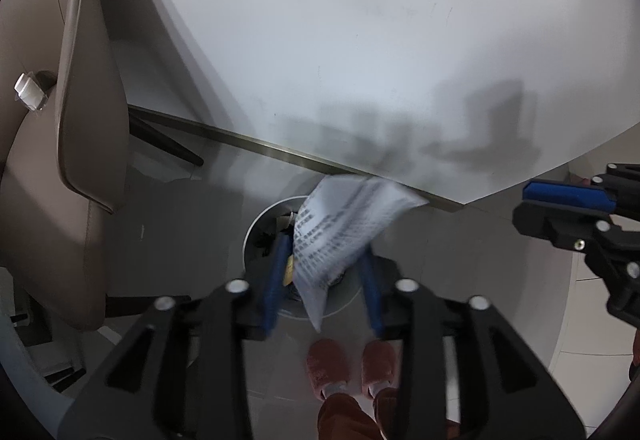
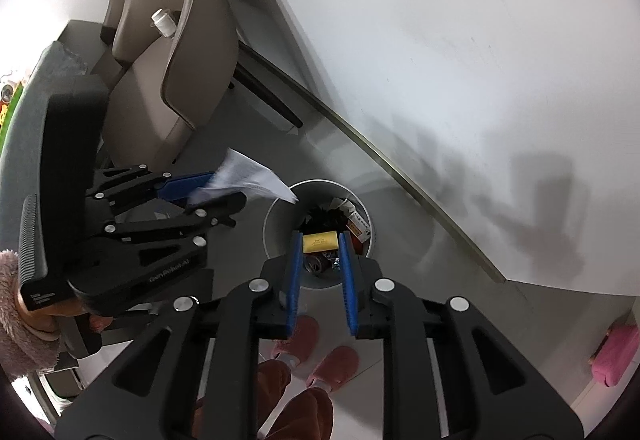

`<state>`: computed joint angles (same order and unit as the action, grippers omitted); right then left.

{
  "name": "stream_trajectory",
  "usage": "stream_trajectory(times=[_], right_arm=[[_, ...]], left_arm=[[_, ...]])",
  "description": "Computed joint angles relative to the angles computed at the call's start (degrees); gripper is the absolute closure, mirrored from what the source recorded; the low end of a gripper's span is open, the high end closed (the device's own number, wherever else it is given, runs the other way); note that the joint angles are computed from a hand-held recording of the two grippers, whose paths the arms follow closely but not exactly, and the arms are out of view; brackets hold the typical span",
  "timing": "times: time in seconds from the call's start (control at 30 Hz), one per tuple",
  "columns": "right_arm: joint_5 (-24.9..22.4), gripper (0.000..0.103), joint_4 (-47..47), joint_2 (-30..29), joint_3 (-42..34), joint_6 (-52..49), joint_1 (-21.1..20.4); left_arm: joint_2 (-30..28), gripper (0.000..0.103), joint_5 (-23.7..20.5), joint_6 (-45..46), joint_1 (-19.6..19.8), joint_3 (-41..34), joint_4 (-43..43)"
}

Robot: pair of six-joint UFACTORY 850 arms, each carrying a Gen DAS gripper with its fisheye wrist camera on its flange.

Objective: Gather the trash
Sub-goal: 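Open the right tool to drop the gold box while the left tool releases the receipt, then move both open tools back over the table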

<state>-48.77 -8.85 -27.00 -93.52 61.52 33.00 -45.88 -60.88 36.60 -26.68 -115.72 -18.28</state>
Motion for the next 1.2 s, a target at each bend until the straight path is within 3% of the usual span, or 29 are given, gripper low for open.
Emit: stream_trajectory(times=[0.1, 0.13, 0.47, 0.83, 0.9, 0.97, 1.2], right_arm=[[0.26, 0.086, -0.33, 0.27, 0.35, 0.55, -0.19], [0.22, 0.086, -0.55, 0.15, 0.17, 0.85, -0.2], [-2.07, 0.086, -2.28, 0.44, -1.68, 2.25, 0.66], [-7.49, 0.086, -3.8, -0.16, -9.02, -0.21, 3.06], [-8.7, 0.082, -4.06, -0.46, -10.93, -0.95, 3.7], [-9.99, 0.066, -5.18, -0.83, -13.3, -1.17, 4.61], [-14.88, 0.066, -5.09, -7.16, -28.28, -8.75, 7.42]], left_arm=[[0.51, 0.041, 1.11, -0.34, -0.28, 1.0, 0.76], [0.57, 0.04, 1.5, -0.39, -0.35, 1.25, 1.06], [0.95, 0.04, 0.07, -1.87, -0.04, -0.68, 0.71], [7.52, 0.04, -0.66, -3.41, 1.51, 0.46, 0.19], [10.06, 0.04, -0.25, -4.2, 2.27, 1.73, -0.04], [11.95, 0.04, 0.3, -5.06, 2.83, 2.71, 0.04], [20.9, 0.039, 3.98, -9.87, 7.05, 9.2, 1.29]])
